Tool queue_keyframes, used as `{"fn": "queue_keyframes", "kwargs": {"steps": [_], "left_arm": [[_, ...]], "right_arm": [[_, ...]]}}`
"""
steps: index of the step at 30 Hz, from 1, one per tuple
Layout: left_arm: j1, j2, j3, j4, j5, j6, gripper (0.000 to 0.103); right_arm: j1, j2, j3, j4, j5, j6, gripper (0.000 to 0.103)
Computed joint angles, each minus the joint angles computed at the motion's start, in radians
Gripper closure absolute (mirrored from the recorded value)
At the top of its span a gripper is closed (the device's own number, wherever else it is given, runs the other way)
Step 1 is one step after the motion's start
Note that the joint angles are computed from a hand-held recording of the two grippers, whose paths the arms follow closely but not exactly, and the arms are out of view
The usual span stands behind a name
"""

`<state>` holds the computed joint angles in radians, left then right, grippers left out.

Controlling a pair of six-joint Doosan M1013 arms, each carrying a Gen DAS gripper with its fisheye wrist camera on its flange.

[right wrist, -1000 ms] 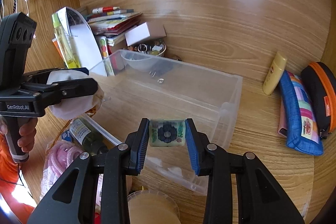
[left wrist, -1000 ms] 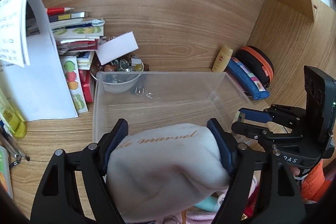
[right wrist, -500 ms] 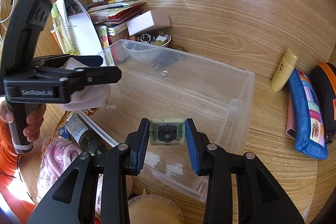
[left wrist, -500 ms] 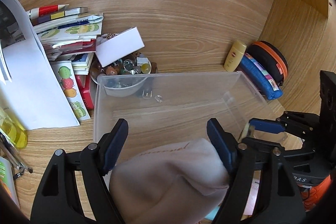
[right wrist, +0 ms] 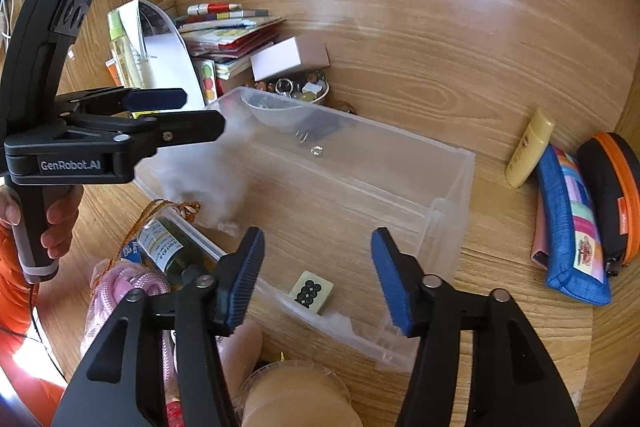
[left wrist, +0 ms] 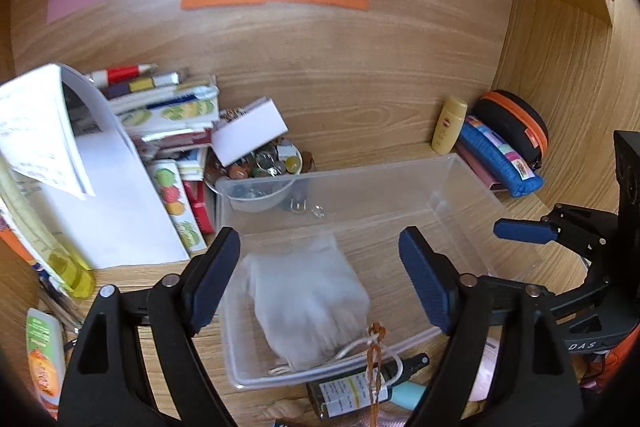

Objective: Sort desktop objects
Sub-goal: 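Lower the pouch into the clear box with the left gripper while the right gripper releases the tile inside, then move the left gripper to the beaded cord while the right gripper reaches for the cream candle jar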

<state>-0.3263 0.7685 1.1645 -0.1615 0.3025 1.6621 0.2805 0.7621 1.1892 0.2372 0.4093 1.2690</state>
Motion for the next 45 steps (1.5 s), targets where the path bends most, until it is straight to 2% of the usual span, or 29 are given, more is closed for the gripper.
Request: {"fn": "queue_keyframes", "kwargs": {"steps": [9,15,18,20,27,30,32,36,41,43,45], "left_arm": [[0.004,-0.057,0.094,0.172,-0.092,-0.167,0.011],[0.009,-0.089,0.161,0.396,-0.120,-0.405,0.007],[0.012,-0.102,0.191,0.460,-0.121,-0.485,0.007],[0.012,-0.108,0.208,0.484,-0.114,-0.520,0.006],[0.006,-0.122,0.272,0.627,-0.088,-0.673,0.006],[0.005,-0.125,0.293,0.672,-0.073,-0.717,0.006],[0.005,-0.125,0.300,0.678,-0.059,-0.731,0.006],[0.012,-0.130,0.323,0.521,-0.048,-0.615,0.006],[0.004,-0.157,0.376,0.397,-0.101,-0.505,0.006],[-0.004,-0.166,0.397,0.398,-0.117,-0.498,0.006],[-0.013,-0.172,0.416,0.484,-0.117,-0.573,0.005]], "right_arm": [[0.002,-0.049,0.072,0.003,-0.080,0.027,0.037],[0.005,-0.088,0.137,-0.041,-0.152,0.090,0.031],[0.008,-0.109,0.172,-0.045,-0.175,0.094,0.027],[0.012,-0.122,0.196,-0.068,-0.198,0.117,0.021],[0.016,-0.152,0.257,-0.068,-0.250,0.126,0.021],[0.018,-0.159,0.276,-0.119,-0.256,0.184,0.021],[0.017,-0.163,0.289,-0.106,-0.256,0.178,0.021],[0.013,-0.166,0.306,-0.097,-0.252,0.187,0.021],[0.011,-0.168,0.324,-0.167,-0.249,0.284,0.021],[0.008,-0.171,0.333,-0.130,-0.253,0.257,0.021],[0.004,-0.174,0.342,-0.075,-0.256,0.215,0.021]]}}
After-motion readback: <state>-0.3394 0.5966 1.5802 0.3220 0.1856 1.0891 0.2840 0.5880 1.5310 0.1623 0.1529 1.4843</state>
